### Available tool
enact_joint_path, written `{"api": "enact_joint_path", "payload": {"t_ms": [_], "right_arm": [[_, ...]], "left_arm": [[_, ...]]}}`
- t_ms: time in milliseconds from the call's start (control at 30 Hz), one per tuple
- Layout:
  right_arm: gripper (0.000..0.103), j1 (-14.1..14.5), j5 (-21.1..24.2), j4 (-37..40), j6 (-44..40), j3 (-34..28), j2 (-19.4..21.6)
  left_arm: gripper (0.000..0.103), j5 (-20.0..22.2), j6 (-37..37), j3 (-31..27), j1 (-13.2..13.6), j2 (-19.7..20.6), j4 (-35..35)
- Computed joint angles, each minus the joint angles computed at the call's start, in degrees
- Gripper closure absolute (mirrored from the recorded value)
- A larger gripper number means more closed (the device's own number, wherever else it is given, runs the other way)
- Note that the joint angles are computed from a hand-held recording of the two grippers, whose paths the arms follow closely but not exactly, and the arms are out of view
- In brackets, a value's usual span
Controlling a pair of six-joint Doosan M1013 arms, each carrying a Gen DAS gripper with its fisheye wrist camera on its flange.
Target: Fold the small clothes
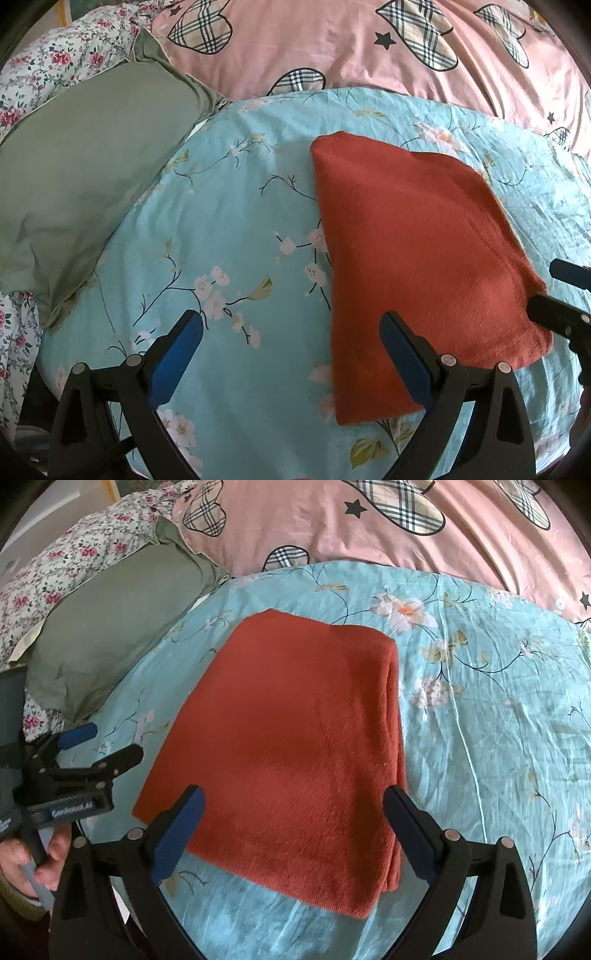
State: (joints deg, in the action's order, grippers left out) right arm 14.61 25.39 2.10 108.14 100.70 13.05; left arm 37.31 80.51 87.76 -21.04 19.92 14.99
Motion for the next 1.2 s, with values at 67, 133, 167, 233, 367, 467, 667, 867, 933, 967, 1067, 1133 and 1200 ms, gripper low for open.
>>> {"api": "enact_joint_path", "payload": {"t_ms": [67,133,167,233,367,467,667,867,933,967,1067,1133,1200], "right_arm": [[0.006,-0.2,-0.2,0.9,-0.6,-0.1,0.1],[0.006,-0.1,-0.5,1.2,-0.6,0.0,0.0],[0.006,-0.1,-0.7,1.6,-1.0,0.2,-0.1],[0.005,0.0,-0.9,1.8,-1.3,0.4,-0.3],[0.005,0.3,-1.0,1.6,-1.2,0.8,-0.6],[0.004,0.5,-1.0,0.9,-0.1,1.0,-0.8],[0.004,0.6,-0.9,-1.1,1.5,1.4,-1.4],[0.003,0.6,-1.3,-2.1,2.2,1.8,-2.0],[0.003,0.7,-1.3,-2.4,2.4,1.9,-2.1],[0.003,0.8,-1.4,-2.5,2.5,2.0,-2.2],[0.003,0.8,-1.3,-2.8,2.7,2.0,-2.2],[0.002,0.9,-1.5,-2.8,2.9,2.0,-2.2],[0.002,1.0,-1.5,-2.9,2.8,2.0,-2.2]], "left_arm": [[0.006,-0.2,-0.2,0.0,-0.1,0.0,0.2],[0.006,-0.1,-0.7,0.0,-0.2,0.0,0.7],[0.006,0.0,-1.0,0.0,-0.2,0.0,1.0],[0.005,-0.1,-1.3,0.2,-0.3,-0.1,1.1],[0.005,-0.5,-2.2,0.7,-0.4,-0.6,1.7],[0.005,-1.0,-3.4,1.2,-0.4,-1.0,2.9],[0.005,-0.4,-6.9,1.3,-0.5,-1.2,5.7],[0.005,-2.4,-7.9,2.6,-0.5,-2.2,6.5],[0.005,-2.7,-7.8,2.9,-0.6,-2.5,6.6],[0.005,-2.9,-7.6,3.0,-0.6,-2.6,6.4],[0.005,-2.9,-7.4,3.2,-0.5,-2.8,5.9],[0.005,-2.9,-6.7,3.0,-0.3,-2.8,4.8],[0.005,-3.0,-6.4,3.1,-0.2,-2.9,4.3]]}}
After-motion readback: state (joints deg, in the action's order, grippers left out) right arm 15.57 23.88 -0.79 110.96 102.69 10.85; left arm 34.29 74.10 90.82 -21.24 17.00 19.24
